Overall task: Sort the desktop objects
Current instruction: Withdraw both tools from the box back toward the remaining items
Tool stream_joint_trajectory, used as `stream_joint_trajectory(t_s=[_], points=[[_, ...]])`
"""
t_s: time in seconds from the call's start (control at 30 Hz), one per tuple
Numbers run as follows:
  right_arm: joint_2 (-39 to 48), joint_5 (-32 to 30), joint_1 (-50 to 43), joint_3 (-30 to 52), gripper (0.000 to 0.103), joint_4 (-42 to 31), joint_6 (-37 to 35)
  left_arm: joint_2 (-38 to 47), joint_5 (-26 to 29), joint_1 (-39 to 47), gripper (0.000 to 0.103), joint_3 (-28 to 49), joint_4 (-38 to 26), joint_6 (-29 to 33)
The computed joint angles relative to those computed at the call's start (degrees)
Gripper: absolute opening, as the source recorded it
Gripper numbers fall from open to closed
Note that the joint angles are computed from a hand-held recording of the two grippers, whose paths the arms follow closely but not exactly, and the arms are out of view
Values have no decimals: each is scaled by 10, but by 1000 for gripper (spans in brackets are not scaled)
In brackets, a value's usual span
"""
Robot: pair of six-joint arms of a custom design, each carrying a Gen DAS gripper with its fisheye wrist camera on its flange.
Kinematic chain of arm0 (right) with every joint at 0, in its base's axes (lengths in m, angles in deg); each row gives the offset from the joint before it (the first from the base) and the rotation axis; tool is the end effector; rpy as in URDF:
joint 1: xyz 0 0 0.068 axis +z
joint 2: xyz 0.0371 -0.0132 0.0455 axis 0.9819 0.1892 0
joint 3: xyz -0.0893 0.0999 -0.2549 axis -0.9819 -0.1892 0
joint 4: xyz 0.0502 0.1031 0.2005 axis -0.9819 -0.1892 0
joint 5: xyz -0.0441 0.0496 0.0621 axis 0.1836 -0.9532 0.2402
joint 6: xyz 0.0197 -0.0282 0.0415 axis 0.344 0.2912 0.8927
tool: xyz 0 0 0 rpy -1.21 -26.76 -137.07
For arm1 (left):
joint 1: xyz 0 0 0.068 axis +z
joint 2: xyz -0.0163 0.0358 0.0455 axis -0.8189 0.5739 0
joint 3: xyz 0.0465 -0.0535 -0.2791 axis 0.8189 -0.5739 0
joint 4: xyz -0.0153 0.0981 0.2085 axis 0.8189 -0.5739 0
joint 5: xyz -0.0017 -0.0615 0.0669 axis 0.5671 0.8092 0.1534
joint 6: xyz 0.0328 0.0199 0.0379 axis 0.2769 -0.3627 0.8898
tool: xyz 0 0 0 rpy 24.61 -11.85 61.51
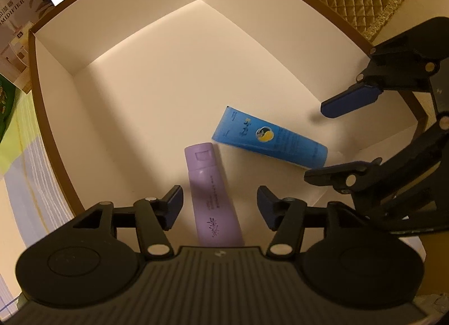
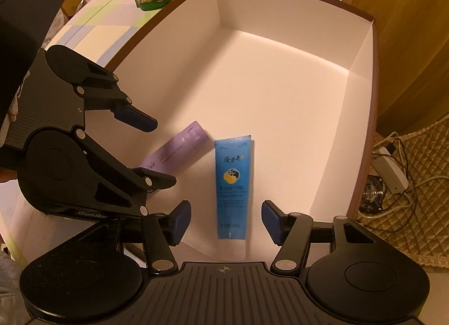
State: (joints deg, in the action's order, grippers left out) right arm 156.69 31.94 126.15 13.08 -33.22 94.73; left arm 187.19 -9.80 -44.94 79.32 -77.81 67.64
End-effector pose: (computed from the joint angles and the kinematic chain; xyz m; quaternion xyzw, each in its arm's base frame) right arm 0.1740 0.1790 0.1818 -0.0551 0.9845 0.0459 0.1598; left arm 0.2521 0.0347 0.1481 0.5330 0.8342 -0.0843 0.1137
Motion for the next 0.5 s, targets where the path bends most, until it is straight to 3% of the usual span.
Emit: stream_joint_trajectory(t_s=[0.23, 0.37, 0.5], points=[[-16, 25, 27, 4, 62, -18, 31, -32, 10, -1, 59, -17, -8, 3], [-26, 45, 45, 14, 62, -35, 52, -57, 19, 20, 71, -15, -26, 19], [-33, 66, 66, 25, 62, -52, 78, -68, 33, 29, 72, -9, -40, 23]])
